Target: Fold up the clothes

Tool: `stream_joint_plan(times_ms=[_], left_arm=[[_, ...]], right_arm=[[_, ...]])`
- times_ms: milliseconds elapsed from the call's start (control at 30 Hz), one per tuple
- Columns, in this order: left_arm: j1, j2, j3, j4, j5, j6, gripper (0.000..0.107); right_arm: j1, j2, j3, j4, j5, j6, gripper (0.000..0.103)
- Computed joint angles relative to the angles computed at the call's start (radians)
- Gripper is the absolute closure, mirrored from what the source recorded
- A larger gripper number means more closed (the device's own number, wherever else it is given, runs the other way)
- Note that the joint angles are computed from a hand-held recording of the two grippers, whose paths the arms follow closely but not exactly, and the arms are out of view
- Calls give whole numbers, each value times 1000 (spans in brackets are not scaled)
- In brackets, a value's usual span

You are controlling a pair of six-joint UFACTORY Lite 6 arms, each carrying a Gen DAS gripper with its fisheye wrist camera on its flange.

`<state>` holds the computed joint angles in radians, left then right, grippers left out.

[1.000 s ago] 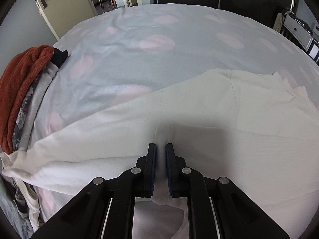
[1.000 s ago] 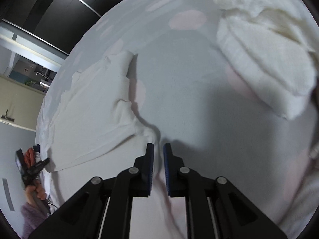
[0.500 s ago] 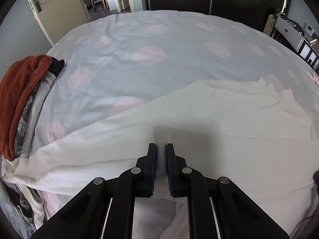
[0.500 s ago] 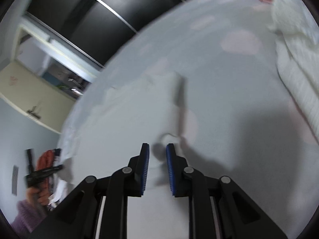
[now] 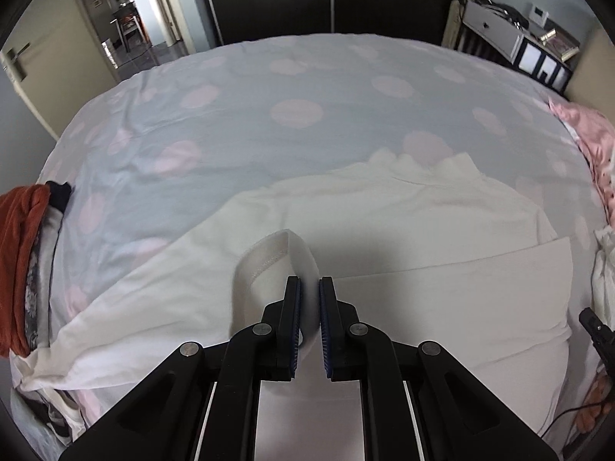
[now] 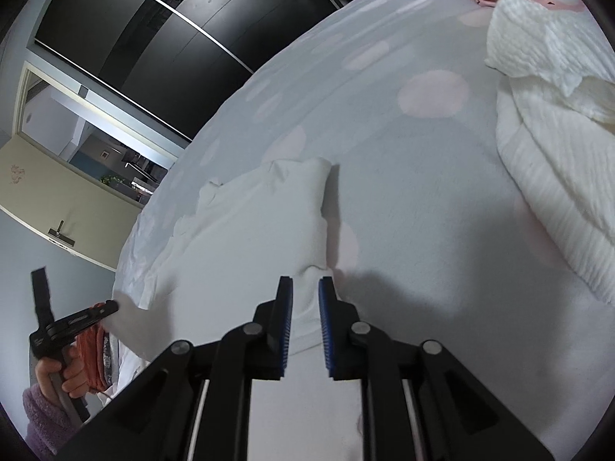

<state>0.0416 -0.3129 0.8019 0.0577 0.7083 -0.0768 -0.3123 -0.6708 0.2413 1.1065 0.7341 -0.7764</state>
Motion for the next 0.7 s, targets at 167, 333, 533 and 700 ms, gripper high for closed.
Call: stream_joint_plan(times_ms=[167, 333, 533, 700], left_arm=[[-32, 67, 21, -132, 43, 78, 79], [-52, -24, -17, -103, 70, 70, 72], [35, -87, -103, -49, 47, 84, 72], [54, -110, -226, -59, 1, 129, 73]], right_arm=[[-6, 7, 2, 11, 1, -5, 88], [-23, 22, 1, 19, 12, -8, 88], [-20, -11, -1, -9, 14, 29, 88], [-7, -4, -2, -15, 2, 43, 88]])
